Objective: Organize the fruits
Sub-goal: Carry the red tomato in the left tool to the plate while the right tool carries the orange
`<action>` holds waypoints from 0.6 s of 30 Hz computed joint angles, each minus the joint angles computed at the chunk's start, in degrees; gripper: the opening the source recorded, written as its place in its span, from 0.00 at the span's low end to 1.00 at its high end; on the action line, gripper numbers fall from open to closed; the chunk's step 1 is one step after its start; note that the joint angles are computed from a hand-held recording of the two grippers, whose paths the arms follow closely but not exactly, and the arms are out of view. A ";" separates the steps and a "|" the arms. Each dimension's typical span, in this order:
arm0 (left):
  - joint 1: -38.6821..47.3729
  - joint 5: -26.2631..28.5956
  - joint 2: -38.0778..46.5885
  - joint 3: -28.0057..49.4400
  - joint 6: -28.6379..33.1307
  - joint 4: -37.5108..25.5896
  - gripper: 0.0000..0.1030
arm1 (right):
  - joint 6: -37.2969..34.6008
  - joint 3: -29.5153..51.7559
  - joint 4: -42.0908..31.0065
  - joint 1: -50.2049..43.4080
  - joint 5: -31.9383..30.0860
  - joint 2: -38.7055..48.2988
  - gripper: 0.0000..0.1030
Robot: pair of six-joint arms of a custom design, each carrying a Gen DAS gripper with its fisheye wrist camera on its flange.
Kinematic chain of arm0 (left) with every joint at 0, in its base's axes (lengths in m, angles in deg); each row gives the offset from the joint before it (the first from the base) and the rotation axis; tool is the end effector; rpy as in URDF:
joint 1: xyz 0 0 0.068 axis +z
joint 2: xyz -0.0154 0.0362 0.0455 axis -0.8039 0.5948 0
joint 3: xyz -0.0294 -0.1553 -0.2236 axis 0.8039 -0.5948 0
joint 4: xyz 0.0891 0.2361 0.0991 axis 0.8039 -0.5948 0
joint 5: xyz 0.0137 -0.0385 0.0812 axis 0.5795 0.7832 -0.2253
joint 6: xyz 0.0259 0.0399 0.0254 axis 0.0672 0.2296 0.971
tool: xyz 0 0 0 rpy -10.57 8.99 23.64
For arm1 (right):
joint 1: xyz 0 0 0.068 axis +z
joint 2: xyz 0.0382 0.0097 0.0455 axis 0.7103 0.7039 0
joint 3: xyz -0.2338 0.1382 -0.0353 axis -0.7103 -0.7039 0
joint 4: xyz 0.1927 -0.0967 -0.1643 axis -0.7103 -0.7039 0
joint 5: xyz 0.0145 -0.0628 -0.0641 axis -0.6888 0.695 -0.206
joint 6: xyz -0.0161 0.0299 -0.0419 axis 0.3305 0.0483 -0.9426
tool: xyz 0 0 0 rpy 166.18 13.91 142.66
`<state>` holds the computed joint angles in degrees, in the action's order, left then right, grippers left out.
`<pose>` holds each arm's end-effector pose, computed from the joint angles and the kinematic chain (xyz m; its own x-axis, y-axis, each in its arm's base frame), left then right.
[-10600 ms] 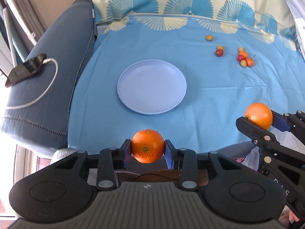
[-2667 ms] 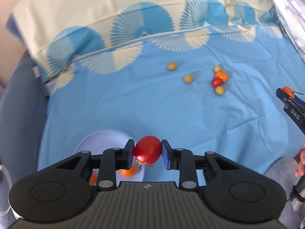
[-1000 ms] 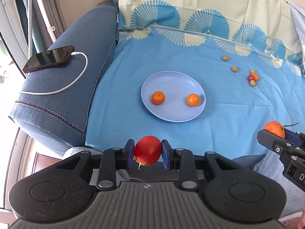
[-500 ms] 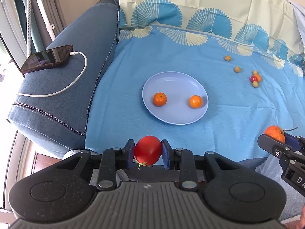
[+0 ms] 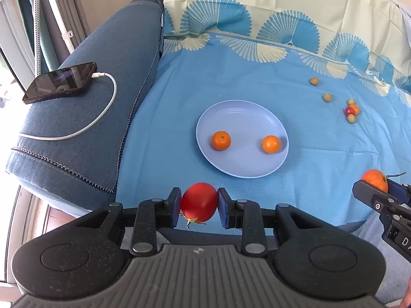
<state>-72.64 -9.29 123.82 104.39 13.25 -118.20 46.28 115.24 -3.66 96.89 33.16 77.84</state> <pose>0.2187 -0.0667 0.2743 -0.8481 0.0057 -0.5297 -0.0339 0.9973 0.0650 0.1756 0.2046 0.2809 -0.7210 0.0413 -0.6918 -0.2124 0.9370 0.2774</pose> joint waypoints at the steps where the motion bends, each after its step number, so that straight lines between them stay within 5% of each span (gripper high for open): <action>1: 0.31 0.18 0.47 0.24 0.16 0.18 0.32 | -0.24 0.17 0.22 -0.38 -0.27 0.42 0.38; 18: 2.66 1.64 20.69 11.38 2.46 6.29 0.32 | -5.72 4.31 9.13 -9.24 -8.51 14.36 0.38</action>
<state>-69.98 -7.65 144.51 115.77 15.72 -111.90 40.55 119.55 5.47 87.65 24.66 92.20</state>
